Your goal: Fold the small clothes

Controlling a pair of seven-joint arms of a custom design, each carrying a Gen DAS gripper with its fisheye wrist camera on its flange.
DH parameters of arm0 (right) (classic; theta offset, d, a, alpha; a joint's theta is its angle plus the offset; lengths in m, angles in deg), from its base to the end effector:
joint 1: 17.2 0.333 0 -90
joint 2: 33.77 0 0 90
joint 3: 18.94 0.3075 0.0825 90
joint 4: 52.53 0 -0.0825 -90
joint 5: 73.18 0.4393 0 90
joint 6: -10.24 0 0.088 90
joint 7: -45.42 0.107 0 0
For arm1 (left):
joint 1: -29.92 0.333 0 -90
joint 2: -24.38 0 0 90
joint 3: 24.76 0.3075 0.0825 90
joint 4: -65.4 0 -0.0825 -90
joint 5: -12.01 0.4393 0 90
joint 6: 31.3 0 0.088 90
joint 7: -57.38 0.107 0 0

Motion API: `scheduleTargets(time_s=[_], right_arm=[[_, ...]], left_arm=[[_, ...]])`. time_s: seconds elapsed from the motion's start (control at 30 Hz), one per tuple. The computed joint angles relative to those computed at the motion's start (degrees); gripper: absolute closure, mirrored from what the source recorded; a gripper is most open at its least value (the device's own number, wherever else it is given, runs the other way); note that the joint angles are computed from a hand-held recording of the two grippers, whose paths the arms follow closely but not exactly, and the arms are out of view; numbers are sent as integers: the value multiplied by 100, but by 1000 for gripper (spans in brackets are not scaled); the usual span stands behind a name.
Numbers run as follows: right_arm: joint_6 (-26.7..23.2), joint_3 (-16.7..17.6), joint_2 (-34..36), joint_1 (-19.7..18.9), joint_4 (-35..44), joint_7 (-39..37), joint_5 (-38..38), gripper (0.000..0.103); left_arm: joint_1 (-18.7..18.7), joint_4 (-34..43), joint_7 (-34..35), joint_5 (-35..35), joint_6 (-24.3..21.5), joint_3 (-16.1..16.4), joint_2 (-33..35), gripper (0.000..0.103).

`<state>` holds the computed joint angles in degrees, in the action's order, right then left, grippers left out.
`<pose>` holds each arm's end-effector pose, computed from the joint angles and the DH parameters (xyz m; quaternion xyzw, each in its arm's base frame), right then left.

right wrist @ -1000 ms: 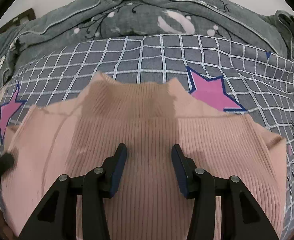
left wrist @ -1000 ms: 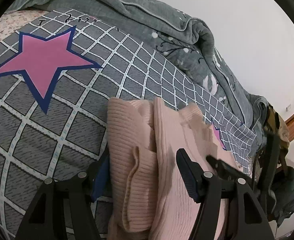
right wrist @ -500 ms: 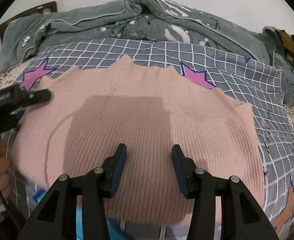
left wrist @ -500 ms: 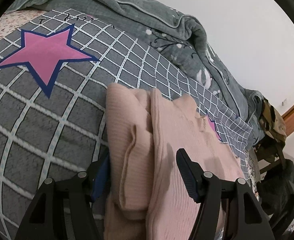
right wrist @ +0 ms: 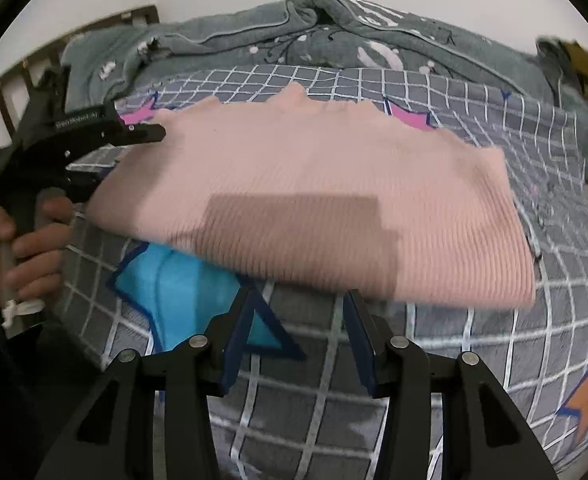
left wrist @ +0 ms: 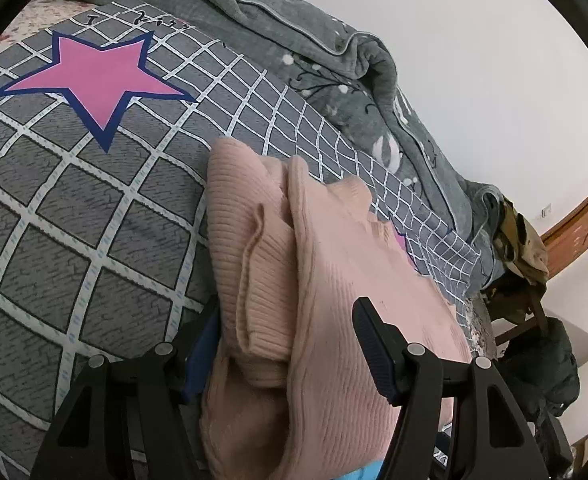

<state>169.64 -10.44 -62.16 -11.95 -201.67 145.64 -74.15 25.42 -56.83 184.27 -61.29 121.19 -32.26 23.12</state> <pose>0.4682 0.1157 0.4578 -0.6942 0.6394 -0.2135 0.2524 0.6075 -0.1013 0.4242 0.6780 -0.5710 0.4615 0.0354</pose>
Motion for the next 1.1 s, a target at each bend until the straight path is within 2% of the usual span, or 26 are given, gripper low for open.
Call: scheduleTargets(time_s=[0.07,0.13,0.33,0.43,0.5,0.67,0.7,0.8,0.87,0.97,1.1], right_arm=[[81,-243,-183,162,-204,-179,250,57],[189,-340,-361,178,-378,-291,401,57],[453,-570,-926,166,-824,-563,849,57],[457,-585,-1144,74,-956,-668,997,57],[441,-616,-1312,-1,-1061,-723,1075,57],[375,-834,-1568,39,-1229,-897,1402,57],[376,-835,-1607,28,-1256,-929,1438,57],[397,-818,-1715,-22,-1333,-1026,1495,57],[404,-873,-1756,-6,-1357,-1108,1559,57],[477,-1028,-1658,94,-1285,-1262,1735,57],[650,-1131,-1519,185,-1178,-1491,1908,58]], left_arm=[[-3,13,65,-84,11,-5,21,40],[2,43,112,-123,-6,-8,48,39],[-11,304,-58,182,321,-133,313,39],[-28,296,-167,455,558,-202,311,39],[-21,318,-110,371,613,-220,338,39],[112,533,-232,417,304,-246,506,41],[145,509,-190,307,201,-248,475,42],[201,378,-223,155,-129,-197,341,57],[186,283,-418,217,-121,-166,262,69],[167,268,-634,139,-188,-120,196,77],[17,394,-1393,1062,77,-168,86,80]])
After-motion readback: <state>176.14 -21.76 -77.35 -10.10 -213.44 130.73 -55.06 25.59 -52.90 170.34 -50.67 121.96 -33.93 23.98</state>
